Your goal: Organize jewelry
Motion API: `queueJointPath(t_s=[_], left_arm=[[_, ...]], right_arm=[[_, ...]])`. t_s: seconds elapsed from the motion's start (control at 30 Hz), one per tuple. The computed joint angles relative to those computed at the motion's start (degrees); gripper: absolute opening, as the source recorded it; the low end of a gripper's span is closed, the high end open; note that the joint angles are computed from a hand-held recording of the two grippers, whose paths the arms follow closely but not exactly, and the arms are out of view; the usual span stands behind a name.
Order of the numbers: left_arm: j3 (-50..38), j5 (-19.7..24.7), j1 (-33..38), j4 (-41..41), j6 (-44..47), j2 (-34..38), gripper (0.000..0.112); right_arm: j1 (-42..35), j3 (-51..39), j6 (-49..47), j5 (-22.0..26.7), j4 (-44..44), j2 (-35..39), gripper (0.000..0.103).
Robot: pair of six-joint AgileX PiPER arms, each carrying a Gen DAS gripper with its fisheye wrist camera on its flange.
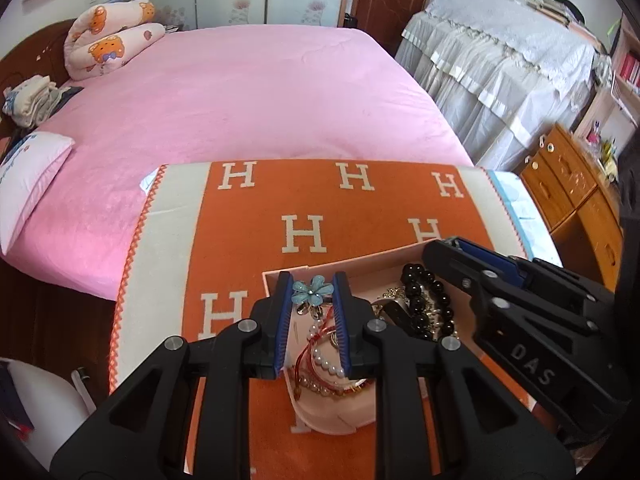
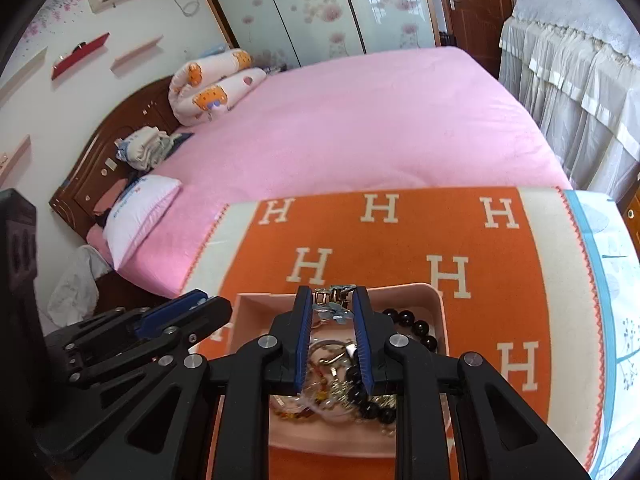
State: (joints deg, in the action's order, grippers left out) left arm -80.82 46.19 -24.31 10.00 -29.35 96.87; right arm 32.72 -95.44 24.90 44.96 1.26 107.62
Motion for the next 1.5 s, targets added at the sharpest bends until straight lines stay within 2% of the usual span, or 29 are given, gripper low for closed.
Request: queueJointPath(t_s=[0.13, 0.37, 0.67, 0.73, 0.9, 1.1, 1.2, 1.37, 1.5], left_arm=[[-0.95, 0.28, 0.20, -1.18, 1.99, 2.82, 0.021], [0.24, -0.13, 1.64, -2.70, 1.43, 2.98, 0.048], [2.48, 0.40, -0.05, 0.23, -3.17, -0.79, 0.052], [3.86, 0.46, -1.06, 1.39, -5.11, -2.32, 0.058], [9.62, 0.09, -4.68, 5.36, -12.17, -7.53, 0.064], [17.53, 0.64, -11.20, 10.04, -21.53, -13.31, 0.067], [22.07, 1.26, -16.26, 13.81, -29.54, -16.62, 0.067], [27.31, 7.33, -29.04, 22.20, -45.42, -21.46, 0.067], [28.21, 14.97, -38.41, 23.96, -53.77, -24.10, 0.067]], right_arm=[[-0.91, -1.08, -2.99, -0.35, 3.01, 3.23, 0.021], [-1.18, 0.96, -3.35, -2.97, 3.83, 3.59, 0.025], [-0.27, 6.49, -0.43, -4.60, 0.77, -2.01, 0.025], [0.33, 8.35, 1.06, -4.28, -0.83, -3.85, 0.025], [1.63, 15.96, 3.79, -5.30, -3.02, -9.76, 0.028], [3.66, 27.90, 9.38, -7.10, -6.14, -18.27, 0.031], [5.63, 34.03, 13.42, -7.68, -9.06, -22.82, 0.031], [10.79, 44.01, 21.91, -6.78, -14.26, -31.16, 0.034], [18.65, 49.71, 33.07, -2.29, -20.89, -38.37, 0.035]])
